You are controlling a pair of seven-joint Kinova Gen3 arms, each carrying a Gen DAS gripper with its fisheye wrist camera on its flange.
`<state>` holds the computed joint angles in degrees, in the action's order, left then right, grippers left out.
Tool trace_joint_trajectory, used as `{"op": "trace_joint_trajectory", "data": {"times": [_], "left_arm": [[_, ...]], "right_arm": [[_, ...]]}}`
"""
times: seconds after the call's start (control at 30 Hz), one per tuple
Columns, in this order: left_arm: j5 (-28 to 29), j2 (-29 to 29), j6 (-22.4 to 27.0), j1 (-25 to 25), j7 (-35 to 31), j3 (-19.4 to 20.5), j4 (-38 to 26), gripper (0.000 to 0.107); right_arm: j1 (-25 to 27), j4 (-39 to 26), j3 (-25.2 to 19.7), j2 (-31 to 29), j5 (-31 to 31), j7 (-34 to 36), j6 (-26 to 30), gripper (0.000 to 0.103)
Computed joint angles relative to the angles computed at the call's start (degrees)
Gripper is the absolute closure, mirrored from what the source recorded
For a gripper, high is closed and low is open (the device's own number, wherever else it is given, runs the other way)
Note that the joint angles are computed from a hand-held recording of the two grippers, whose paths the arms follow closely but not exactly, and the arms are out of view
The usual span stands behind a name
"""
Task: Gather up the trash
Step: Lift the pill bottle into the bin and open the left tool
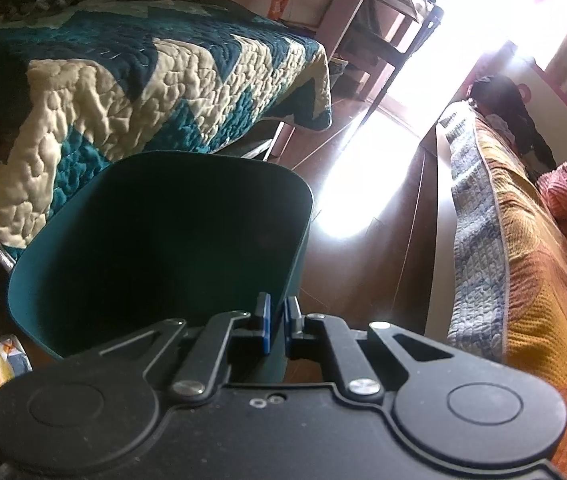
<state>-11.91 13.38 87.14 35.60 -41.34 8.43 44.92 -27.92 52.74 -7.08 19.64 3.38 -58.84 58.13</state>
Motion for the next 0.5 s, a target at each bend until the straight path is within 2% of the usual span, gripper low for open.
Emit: {"op": "trace_joint_trajectory", "data": {"times": [0.13,0.3,0.5], "left_arm": [[-5.1,3.4,2.1,1.5,-0.9,-1.9,-7.0,0.058],[-6.8,8.5,2.3,1.5,-3.0,-4.6,-10.0,0.058],[-4.6,12.9,-0.4,0.1,-2.2,-6.0,-6.7,0.058]], "right_arm": [[0.0,1.5,-0.2,-0.8,0.1,0.6,-1.1,0.097],[0.1,1.8,-0.3,-1.0,-0.1,0.8,-1.2,0.097],[0.3,2.1,-0.5,-1.2,-0.4,1.2,-1.3,0.097]]}}
